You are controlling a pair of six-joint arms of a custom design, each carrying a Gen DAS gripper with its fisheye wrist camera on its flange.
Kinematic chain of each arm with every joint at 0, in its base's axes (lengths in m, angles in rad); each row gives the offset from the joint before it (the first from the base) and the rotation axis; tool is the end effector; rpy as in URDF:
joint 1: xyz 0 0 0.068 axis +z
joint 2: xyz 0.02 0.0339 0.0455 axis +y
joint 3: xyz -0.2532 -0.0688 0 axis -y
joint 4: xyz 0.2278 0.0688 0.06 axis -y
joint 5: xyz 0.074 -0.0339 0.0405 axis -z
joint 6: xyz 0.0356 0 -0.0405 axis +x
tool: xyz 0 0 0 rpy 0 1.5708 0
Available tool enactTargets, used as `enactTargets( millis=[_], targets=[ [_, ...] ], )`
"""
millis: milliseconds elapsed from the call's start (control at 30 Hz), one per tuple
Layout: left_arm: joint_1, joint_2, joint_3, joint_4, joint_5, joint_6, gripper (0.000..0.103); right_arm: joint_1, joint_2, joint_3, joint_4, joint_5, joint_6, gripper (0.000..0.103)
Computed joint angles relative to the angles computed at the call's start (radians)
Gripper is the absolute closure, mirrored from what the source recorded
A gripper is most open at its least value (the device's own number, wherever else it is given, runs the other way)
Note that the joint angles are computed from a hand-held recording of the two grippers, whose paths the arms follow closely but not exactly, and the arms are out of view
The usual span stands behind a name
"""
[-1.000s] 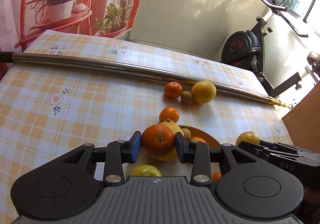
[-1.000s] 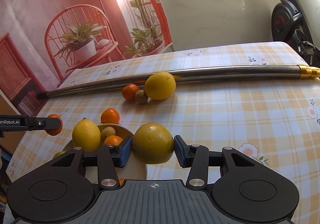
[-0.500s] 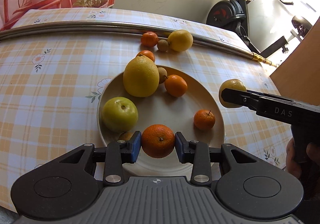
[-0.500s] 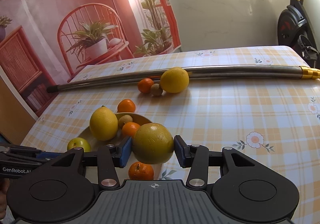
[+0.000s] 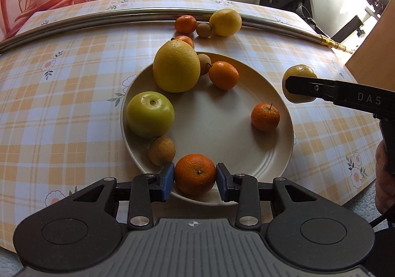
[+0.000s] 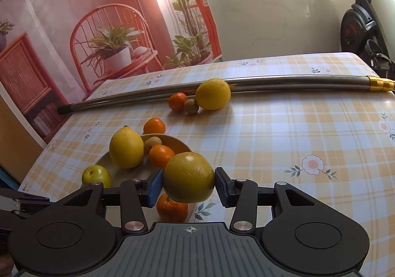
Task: Organize fruits
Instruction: 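Lower the grapefruit and tangerine into the white plate and open both grippers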
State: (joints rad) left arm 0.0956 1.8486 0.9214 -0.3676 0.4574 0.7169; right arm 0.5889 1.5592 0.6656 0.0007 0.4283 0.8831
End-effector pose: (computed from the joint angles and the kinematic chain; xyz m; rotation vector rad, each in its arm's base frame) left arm 0.3031 0.0133 0.1088 0.9016 2.5250 -0.4259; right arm 0.2355 0.1395 0.1439 0.5246 2.3064 0.1780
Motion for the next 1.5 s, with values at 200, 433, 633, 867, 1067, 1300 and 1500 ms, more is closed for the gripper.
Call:
enactTargets(
  millis=[200,433,633,867,1067,1300,1500],
  targets=[
    [-0.006,-0.017,-0.043,0.097,-0.028,0.005,0.065,-0.017,0.008,0.001,0.005,-0.013,-0.008,0.061],
    [-0.005,-0.029,-0.062,0.150,-0.036,-0.009,0.065,-0.063,0.072,0.050,0.051,-0.069,-0.116,0.061],
    [-0.006,-0.013,-0.052,0.172,-0.033,-0.033,0.064,-0.079,0.182,0.159,0.021,-0.124,-0.202,0.061],
    [-0.011,-0.017,-0.061,0.193,-0.039,-0.037,0.063,-0.094,0.234,0.215,-0.021,-0.146,-0.217,0.061],
    [-0.009,-0.023,-0.061,0.185,-0.037,-0.037,0.063,-0.088,0.246,0.228,-0.034,-0.135,-0.228,0.060],
    [0.007,-0.033,-0.055,0.163,-0.018,-0.044,0.063,-0.091,0.232,0.215,-0.027,-0.132,-0.221,0.060],
    [0.017,-0.047,-0.056,0.158,-0.012,-0.056,0.063,-0.086,0.197,0.194,-0.035,-0.112,-0.197,0.060]
  ],
)
